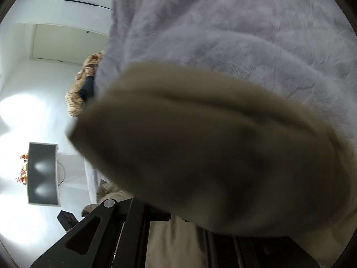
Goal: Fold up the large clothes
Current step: 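Lay the folded hem down and open both tools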
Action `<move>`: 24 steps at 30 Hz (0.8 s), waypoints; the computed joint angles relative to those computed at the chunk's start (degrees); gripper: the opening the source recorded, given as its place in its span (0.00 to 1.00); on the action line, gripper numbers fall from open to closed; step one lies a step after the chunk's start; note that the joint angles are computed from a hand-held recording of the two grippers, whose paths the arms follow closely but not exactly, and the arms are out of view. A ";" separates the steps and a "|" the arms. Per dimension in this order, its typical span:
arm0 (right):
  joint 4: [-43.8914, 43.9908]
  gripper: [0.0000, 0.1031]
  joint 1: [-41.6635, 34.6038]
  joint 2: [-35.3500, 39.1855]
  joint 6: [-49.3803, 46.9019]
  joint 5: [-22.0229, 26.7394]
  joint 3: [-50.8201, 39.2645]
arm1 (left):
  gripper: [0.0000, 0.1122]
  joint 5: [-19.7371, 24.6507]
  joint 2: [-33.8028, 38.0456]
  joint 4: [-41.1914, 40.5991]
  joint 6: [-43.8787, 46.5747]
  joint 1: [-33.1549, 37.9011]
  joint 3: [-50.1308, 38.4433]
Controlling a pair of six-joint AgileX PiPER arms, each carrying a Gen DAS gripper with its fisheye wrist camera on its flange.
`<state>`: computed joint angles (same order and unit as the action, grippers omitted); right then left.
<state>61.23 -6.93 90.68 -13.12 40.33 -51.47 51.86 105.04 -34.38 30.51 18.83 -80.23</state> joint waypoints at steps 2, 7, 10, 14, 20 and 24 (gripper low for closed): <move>1.92 0.06 0.36 1.57 -1.66 -1.18 0.48 | 0.10 -1.74 0.62 1.45 -0.60 -1.31 -0.06; 0.76 0.06 0.14 0.63 -0.03 -1.09 0.88 | 0.12 -0.84 -0.94 5.34 -4.09 -2.37 -0.88; -0.31 0.10 -0.71 -0.95 1.51 1.05 0.29 | 0.43 1.52 -3.57 5.15 -2.14 -1.67 -0.50; -0.67 0.51 -1.73 -5.02 3.22 1.89 1.32 | 0.57 2.22 -8.67 6.35 1.77 -1.02 1.66; -7.92 0.40 1.64 -10.09 6.34 4.10 -0.88 | 0.57 3.60 -13.28 6.80 4.90 -0.58 2.88; -17.21 0.16 9.48 -7.92 8.20 6.02 -5.54 | 0.57 3.92 -11.87 8.08 5.39 -2.39 3.44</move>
